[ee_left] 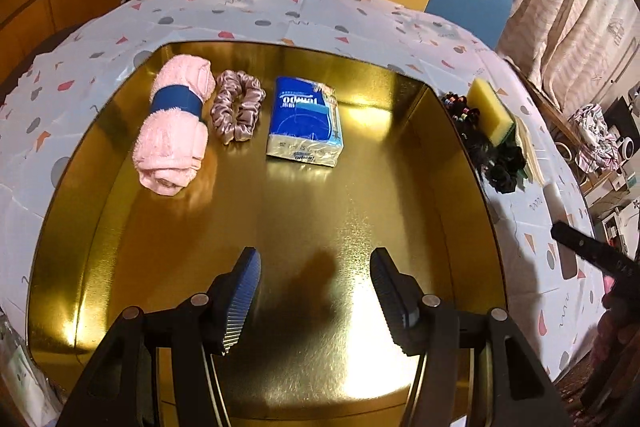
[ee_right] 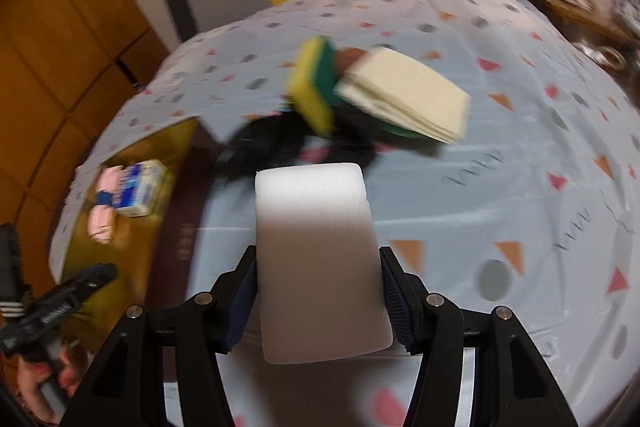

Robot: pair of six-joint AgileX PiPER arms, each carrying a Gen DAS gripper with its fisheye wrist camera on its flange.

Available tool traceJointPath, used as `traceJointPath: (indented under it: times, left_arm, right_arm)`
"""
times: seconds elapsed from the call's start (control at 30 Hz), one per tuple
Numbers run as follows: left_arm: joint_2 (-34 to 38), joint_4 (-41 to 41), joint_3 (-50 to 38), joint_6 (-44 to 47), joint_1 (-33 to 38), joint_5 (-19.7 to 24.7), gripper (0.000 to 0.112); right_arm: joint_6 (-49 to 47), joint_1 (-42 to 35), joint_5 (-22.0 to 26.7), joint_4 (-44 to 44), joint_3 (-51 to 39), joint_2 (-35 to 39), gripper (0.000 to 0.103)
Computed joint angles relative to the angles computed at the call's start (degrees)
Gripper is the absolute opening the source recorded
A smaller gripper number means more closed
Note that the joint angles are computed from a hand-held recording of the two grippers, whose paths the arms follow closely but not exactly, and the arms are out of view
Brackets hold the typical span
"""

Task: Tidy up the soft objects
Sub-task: 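Lower the white foam block into the gold tray and open the right gripper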

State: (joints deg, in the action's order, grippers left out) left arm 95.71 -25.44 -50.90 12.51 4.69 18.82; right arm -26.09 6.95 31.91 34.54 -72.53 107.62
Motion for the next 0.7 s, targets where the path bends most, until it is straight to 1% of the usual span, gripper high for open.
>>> traceJointPath:
  times: [0.07,0.2,0.27,0.3,0.37,0.43,0.5,0.6,0.7]
  left_arm:
    - [-0.6,-0.22,0.62,0.56,0.08,-0.59,0.058]
    - [-2.08,-0.71,2.53,1.19,0.3,-1.92,0.058]
    - [-2.86,-2.53,3.6,3.59,0.58,-2.08,0.058]
    - [-2.91,-2.1,3.76,3.51,0.38,-2.15,0.058]
    - [-3.15,-0.26,4.09,2.61,0.21,-2.2,0.058]
    - [-3.6,-0.52,4.7,3.13,0.5,-2.6,0.058]
    - [-3.72,-2.1,4.87,4.76,1.49,-2.2,0.058]
    - [-3.94,-5.86,5.04,8.08,3.37,-1.58,0.058]
    - [-4.07,-7.16,4.86,9.11,4.44,-1.18,0.058]
  right_arm:
    - [0.78,2.57,0.31,-0.22,-1.09,-0.51,0.058]
    - [4.87,8.91,1.76,-3.02,-6.63,0.91,0.058]
    - [8.95,12.41,2.26,-6.56,-10.58,2.77,0.058]
    - [10.29,13.49,2.66,-7.67,-11.97,3.47,0.058]
    - [12.88,15.81,4.6,-9.42,-16.91,6.48,0.059]
    - [16.28,17.99,6.33,-12.51,-21.87,9.74,0.059]
    - [20.85,20.15,8.25,-17.08,-27.16,13.21,0.059]
    - [25.81,21.76,11.27,-21.57,-34.3,18.01,0.059]
    - [29.75,22.91,13.68,-25.37,-40.77,21.94,0.059]
